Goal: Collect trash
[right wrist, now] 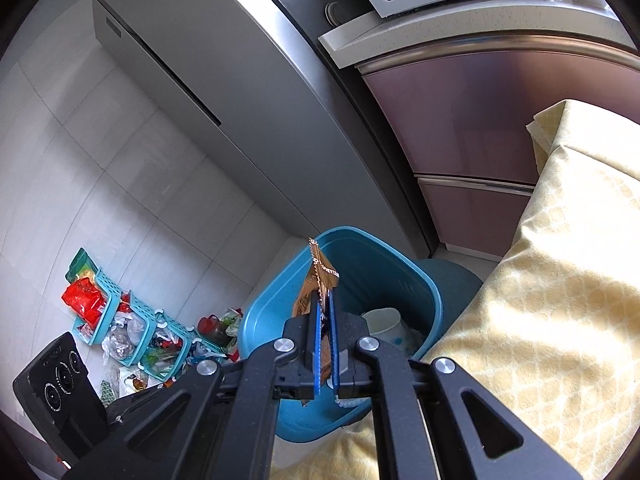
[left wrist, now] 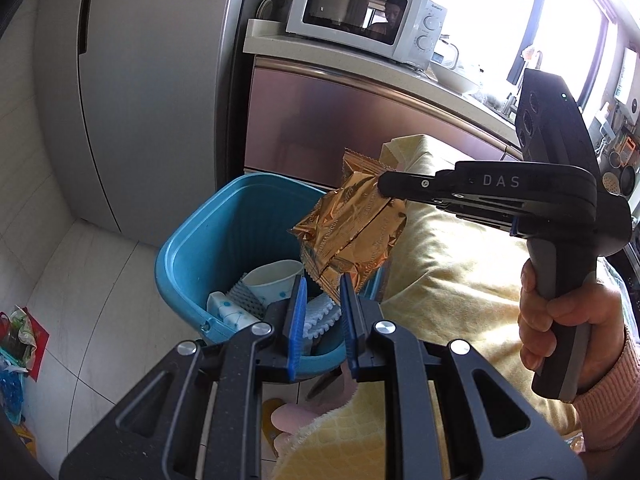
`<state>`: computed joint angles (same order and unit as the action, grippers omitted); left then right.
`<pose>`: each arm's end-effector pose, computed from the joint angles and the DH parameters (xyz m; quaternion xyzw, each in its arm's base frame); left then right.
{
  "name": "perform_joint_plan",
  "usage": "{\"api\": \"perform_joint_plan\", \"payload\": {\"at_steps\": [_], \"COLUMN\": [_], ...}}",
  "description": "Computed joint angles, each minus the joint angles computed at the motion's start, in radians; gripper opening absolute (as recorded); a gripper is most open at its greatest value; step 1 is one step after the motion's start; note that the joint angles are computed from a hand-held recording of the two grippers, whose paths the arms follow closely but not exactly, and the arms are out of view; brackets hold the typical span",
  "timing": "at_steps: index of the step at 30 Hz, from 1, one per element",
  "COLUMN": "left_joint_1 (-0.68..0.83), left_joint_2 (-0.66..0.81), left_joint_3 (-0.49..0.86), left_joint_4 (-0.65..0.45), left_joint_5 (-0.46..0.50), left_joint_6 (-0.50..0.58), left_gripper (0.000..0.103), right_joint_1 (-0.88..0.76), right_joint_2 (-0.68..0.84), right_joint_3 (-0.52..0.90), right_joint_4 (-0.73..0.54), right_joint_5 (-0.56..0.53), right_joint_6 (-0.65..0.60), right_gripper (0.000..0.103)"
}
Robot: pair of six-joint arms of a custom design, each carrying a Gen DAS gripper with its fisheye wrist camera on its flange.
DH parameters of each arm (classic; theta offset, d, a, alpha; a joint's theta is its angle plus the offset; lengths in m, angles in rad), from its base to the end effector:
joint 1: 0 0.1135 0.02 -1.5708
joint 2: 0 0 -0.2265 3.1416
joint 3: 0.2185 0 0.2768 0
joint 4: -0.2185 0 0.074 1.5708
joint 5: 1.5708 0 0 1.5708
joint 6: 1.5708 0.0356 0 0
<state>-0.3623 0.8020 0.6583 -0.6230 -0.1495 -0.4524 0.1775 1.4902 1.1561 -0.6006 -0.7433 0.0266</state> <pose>0.2050 -0.0720 0.2212 -0.0705 0.9154 -0.0915 0.3855 0.3267 0.0831 0.2267 -0.1799 0.8739 0.3728 0.2547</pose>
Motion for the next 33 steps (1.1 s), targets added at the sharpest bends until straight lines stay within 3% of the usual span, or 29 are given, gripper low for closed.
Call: {"api": "perform_joint_plan", "payload": {"at_steps": [20,26,28,33], "left_joint_1": [0.018,0.012,0.005,-0.019], "left_joint_2": [0.037,0.017,0.001,-0.033], "left_joint_3": [-0.008,-0.015,-0.02,-0.024], "left_joint_4": [0.02,0.019,0.012,-0.007], "left_joint_5": [-0.003,-0.011,-0.017,-0.052], "left_joint_6": [-0.01,-0.01,-0.012,-0.025], "left_gripper": [0.017,0.017,0.02,0.029], "right_joint_1": [0.024,0.007,-0.001,-0.032], "right_joint_2": [0.074,0.04,0.019,-0.052], "right_joint_3": [0.025,0.005,-0.008,-0.052], "right_joint_4": [0.006,-0.007,-0.012,-0.022], "right_joint_5": [0.045,0.028,0.018,0.009], "right_joint_6": [0.011,-0.026,-0.045,-0.091], "right_gripper": [0.011,0.023,0.03,0.036]}}
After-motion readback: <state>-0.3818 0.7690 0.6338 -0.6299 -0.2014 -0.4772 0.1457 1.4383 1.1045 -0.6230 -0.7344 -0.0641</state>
